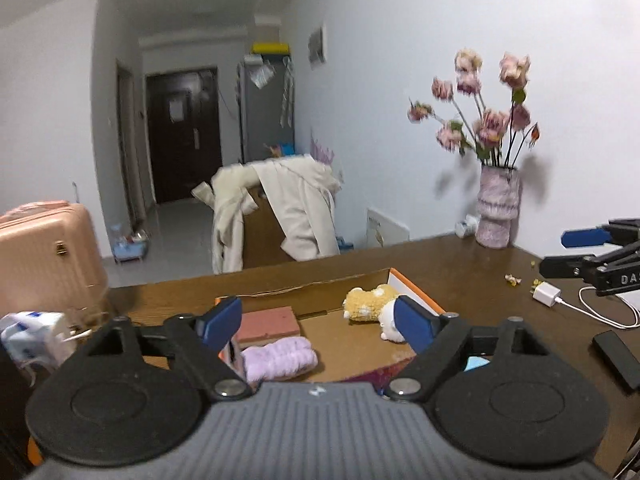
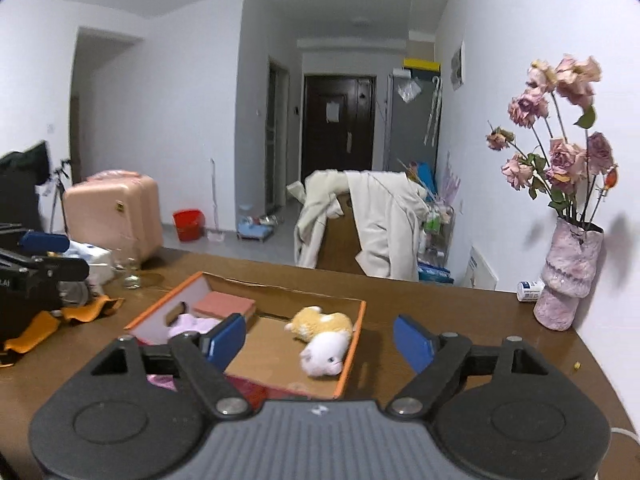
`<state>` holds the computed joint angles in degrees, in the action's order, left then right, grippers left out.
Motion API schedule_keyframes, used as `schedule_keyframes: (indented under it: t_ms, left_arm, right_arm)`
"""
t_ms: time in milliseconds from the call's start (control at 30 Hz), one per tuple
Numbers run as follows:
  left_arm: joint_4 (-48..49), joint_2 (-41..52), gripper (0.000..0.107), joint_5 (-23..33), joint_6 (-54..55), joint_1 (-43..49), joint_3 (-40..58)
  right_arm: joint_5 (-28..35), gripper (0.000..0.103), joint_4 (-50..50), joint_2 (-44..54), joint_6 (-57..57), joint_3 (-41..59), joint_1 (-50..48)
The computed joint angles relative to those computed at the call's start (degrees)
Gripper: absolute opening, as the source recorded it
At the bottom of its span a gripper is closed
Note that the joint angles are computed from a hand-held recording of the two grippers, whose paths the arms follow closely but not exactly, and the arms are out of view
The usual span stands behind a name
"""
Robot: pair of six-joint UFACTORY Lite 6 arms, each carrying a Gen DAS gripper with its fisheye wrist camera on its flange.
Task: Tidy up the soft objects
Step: 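Move the right gripper to the purple drawstring pouch and grasp it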
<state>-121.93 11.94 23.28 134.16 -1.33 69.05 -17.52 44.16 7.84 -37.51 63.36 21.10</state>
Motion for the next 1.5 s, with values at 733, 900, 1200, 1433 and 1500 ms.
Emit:
schedule_keyframes:
  t_ms: [733, 900, 1200, 1433, 1500]
  left_arm:
    - [-21.0, -29.5, 0.100, 29.0, 29.4, 21.8, -64.8]
    - [-32.6, -24.0, 0.100, 28.3, 34.2, 12.2, -63.3]
    - [-22.9, 5.8, 0.076, 26.6, 12.8, 9.3, -39.3]
    - [-12.8, 19.3, 0.036, 26.2, -0.7, 11.8, -24.6]
    - [-9.6, 20.6, 0.030, 25.8, -3.2, 13.4, -22.3]
  right_arm:
    - [-44.0, 0.096, 17.5, 1.8, 34.8, -37.0, 47.3]
    - [-43.7, 0.096, 15.1, 2.6, 34.8, -35.7, 46.2]
    - [-32.1, 0.090, -14.4, 18.1, 45.6, -18.0, 26.1]
    - [-16.1, 0.079, -28.0, 38.5, 49.6, 13.9, 15.2]
    - [-10.8, 0.068, -30.1, 43.4, 51.7, 21.6, 13.8]
